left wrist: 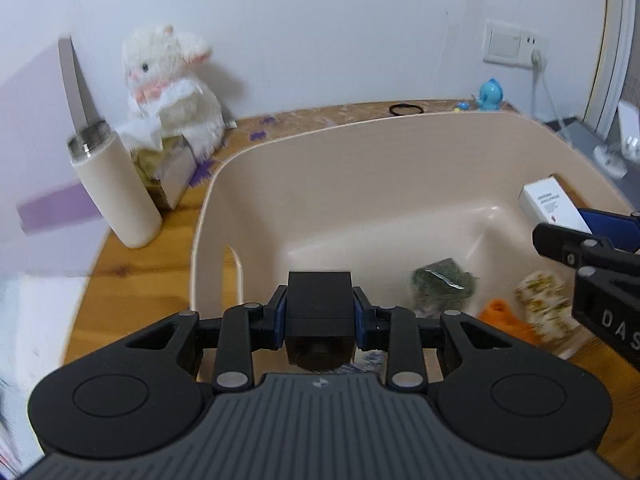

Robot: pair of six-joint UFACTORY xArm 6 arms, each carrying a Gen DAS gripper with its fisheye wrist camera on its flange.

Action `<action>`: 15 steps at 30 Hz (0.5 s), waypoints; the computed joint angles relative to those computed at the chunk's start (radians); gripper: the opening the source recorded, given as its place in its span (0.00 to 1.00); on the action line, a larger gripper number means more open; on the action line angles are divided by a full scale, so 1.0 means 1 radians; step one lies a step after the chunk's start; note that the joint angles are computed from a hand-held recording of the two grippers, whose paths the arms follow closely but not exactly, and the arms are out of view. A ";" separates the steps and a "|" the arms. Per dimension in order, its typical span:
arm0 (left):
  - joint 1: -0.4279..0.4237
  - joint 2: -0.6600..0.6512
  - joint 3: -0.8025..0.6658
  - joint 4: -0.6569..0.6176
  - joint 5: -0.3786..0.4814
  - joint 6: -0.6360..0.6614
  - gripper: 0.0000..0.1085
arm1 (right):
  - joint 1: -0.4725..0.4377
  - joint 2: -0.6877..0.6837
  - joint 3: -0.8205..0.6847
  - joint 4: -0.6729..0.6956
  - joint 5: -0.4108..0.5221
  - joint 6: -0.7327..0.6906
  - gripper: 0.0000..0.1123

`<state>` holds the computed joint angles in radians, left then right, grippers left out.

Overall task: Organize objects
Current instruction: 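Lift both items into the basket and open both tools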

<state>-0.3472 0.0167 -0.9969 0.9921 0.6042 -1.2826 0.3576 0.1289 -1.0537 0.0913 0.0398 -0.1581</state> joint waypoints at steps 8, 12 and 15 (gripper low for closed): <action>0.007 -0.016 0.009 -0.046 -0.039 0.051 0.40 | -0.013 -0.016 0.010 -0.042 0.033 0.034 0.45; -0.006 -0.049 0.023 -0.011 -0.033 0.017 0.61 | -0.036 -0.058 0.042 -0.190 0.017 0.151 0.53; -0.013 -0.079 0.039 -0.021 -0.031 0.026 0.62 | -0.037 -0.095 0.071 -0.149 0.013 0.121 0.57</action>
